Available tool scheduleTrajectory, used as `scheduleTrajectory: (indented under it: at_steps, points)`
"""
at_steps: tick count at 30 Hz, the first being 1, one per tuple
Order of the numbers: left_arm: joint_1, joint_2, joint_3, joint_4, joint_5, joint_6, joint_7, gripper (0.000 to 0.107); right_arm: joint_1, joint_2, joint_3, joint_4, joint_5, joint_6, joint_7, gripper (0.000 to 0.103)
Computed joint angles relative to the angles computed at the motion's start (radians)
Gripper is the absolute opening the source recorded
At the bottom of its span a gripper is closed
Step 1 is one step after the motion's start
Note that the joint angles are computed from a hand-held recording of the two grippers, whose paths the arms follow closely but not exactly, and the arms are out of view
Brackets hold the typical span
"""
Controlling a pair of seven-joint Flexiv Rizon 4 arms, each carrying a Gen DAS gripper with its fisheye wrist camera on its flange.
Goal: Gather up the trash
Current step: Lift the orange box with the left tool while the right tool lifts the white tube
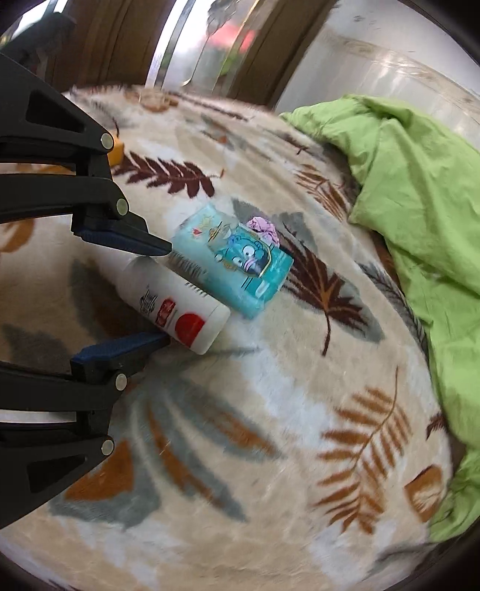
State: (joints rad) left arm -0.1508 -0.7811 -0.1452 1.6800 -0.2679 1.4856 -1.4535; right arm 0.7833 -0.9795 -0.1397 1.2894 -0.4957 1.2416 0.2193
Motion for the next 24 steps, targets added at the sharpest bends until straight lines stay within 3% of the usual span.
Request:
scheduleTrajectory:
  at_steps: [3,6,10,13,16,21,24]
  points:
    - [0.002,-0.001,-0.004,0.000,0.005,0.007,0.007,0.052,-0.006,-0.017,0.027,-0.071,-0.029,-0.133,-0.092,0.043]
    - [0.009,0.003,-0.015,0.010,0.009,0.024,0.017,0.051,0.019,0.002,0.001,-0.037,-0.072,-0.153,-0.103,0.039]
    - [0.026,0.013,-0.048,0.040,0.023,0.083,0.046,0.051,0.101,0.087,-0.102,0.126,-0.184,-0.067,0.009,0.038]
    - [0.038,0.028,-0.072,0.076,0.041,0.147,0.063,0.051,0.185,0.158,-0.205,0.254,-0.321,0.008,0.158,0.038]
    - [0.019,0.049,-0.056,0.110,0.066,0.214,0.066,0.051,0.262,0.225,-0.265,0.348,-0.452,-0.002,0.267,0.038]
    - [0.018,0.098,-0.056,0.205,0.125,0.315,0.072,0.051,0.341,0.321,-0.274,0.457,-0.622,-0.069,0.430,0.038]
    - [0.044,0.137,-0.086,0.286,0.170,0.377,0.066,0.051,0.371,0.365,-0.249,0.494,-0.685,-0.154,0.464,0.038]
